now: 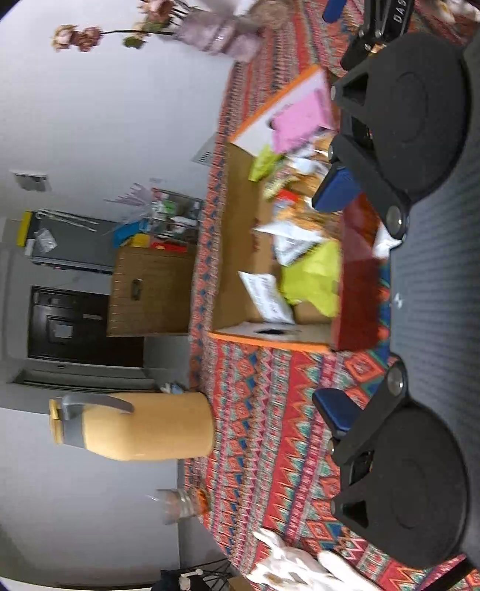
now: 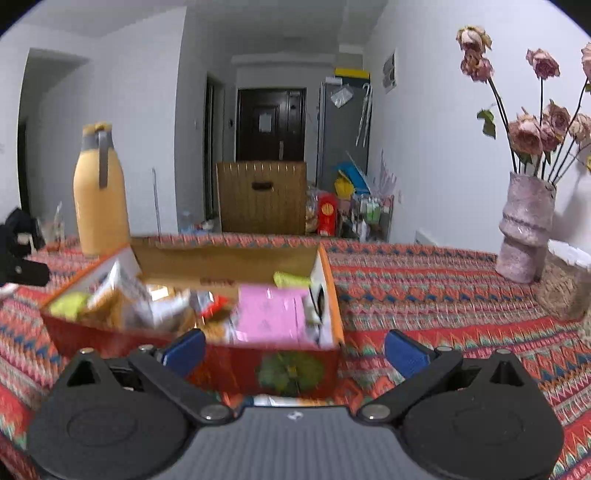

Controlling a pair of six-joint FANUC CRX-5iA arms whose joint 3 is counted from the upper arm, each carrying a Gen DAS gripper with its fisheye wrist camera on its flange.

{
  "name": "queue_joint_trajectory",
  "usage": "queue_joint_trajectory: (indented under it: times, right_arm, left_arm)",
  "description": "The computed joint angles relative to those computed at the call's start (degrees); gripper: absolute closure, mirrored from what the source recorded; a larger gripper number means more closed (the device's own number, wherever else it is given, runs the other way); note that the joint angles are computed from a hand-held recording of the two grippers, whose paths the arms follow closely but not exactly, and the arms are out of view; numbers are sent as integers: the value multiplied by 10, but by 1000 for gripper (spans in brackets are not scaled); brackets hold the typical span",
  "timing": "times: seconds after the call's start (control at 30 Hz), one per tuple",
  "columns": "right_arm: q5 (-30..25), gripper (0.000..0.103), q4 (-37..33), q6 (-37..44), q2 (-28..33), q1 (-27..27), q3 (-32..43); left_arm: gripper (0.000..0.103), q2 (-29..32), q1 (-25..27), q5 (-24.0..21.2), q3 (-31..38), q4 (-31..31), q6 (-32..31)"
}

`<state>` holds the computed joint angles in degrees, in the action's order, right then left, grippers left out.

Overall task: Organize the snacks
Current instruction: 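Withdraw both grippers from the box toward the remaining packets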

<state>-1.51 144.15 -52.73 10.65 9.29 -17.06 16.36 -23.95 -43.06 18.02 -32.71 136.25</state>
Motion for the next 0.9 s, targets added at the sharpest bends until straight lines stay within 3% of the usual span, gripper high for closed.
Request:
queue_joint_trajectory:
  times: [0.1, 0.37, 0.47, 0.73, 0.9]
  right_arm:
    - [-35, 0, -163, 156, -12, 28, -52]
    - [-88, 0, -427, 372, -29, 81, -110]
    - [-108, 0, -480, 407, -30, 92, -116]
    - [-151, 0, -535, 420, -13, 88, -98]
    - [-182, 2, -674, 509, 19, 107, -55]
  left_arm:
    - [0, -8, -1, -9, -20, 6, -7]
    - [0, -13, 1, 0, -63, 26, -10]
    - [0, -11, -3, 6, -69, 10, 4]
    - [0, -13, -4, 21, -78, -1, 19]
    - [0, -13, 1, 24, -81, 8, 21]
